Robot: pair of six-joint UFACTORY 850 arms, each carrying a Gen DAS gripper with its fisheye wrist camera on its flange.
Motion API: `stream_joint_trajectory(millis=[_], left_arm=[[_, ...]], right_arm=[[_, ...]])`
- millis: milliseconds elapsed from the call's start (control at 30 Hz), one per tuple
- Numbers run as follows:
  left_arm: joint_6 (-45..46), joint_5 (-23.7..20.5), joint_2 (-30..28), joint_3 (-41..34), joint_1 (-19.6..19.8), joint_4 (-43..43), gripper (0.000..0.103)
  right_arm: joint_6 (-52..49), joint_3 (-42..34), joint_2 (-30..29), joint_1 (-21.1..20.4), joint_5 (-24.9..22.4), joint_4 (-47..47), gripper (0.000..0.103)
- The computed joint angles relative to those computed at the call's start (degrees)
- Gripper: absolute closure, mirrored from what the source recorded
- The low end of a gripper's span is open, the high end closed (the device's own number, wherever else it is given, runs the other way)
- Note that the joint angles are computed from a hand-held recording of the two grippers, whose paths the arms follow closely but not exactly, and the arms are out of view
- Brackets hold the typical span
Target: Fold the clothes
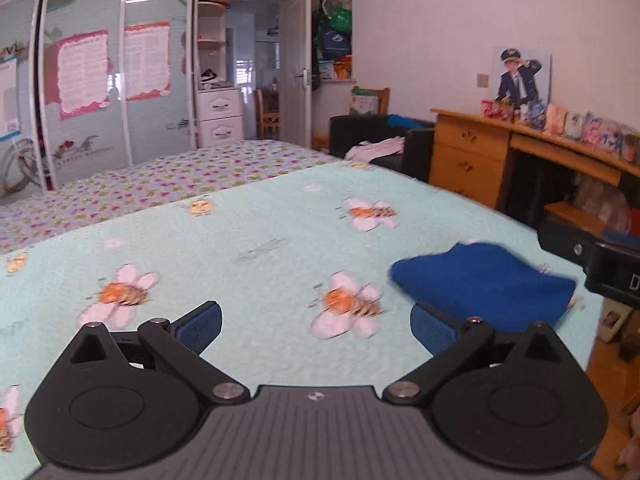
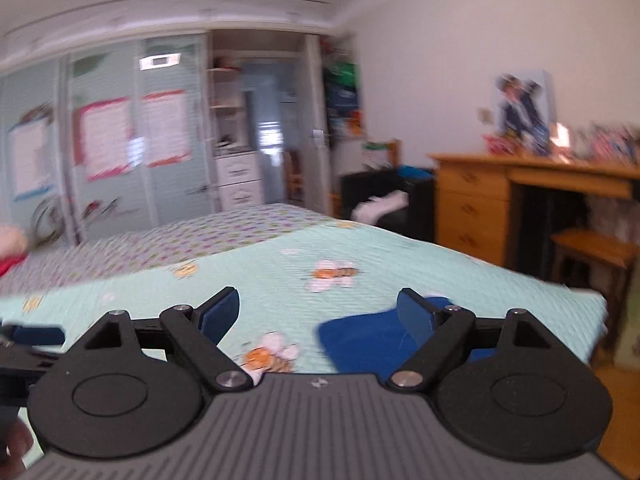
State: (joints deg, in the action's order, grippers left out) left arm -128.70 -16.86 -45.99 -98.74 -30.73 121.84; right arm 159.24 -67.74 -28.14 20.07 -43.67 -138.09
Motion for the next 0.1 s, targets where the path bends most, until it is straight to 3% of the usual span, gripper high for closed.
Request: stream_joint_trajectory(millis=[100], left_arm=[[-4.6, -2.8, 4.0, 7.4, 1.7, 2.5, 0.0]], right_arm=[[-1.0, -2.2, -2.1, 3.1, 1.6, -1.5, 0.018]])
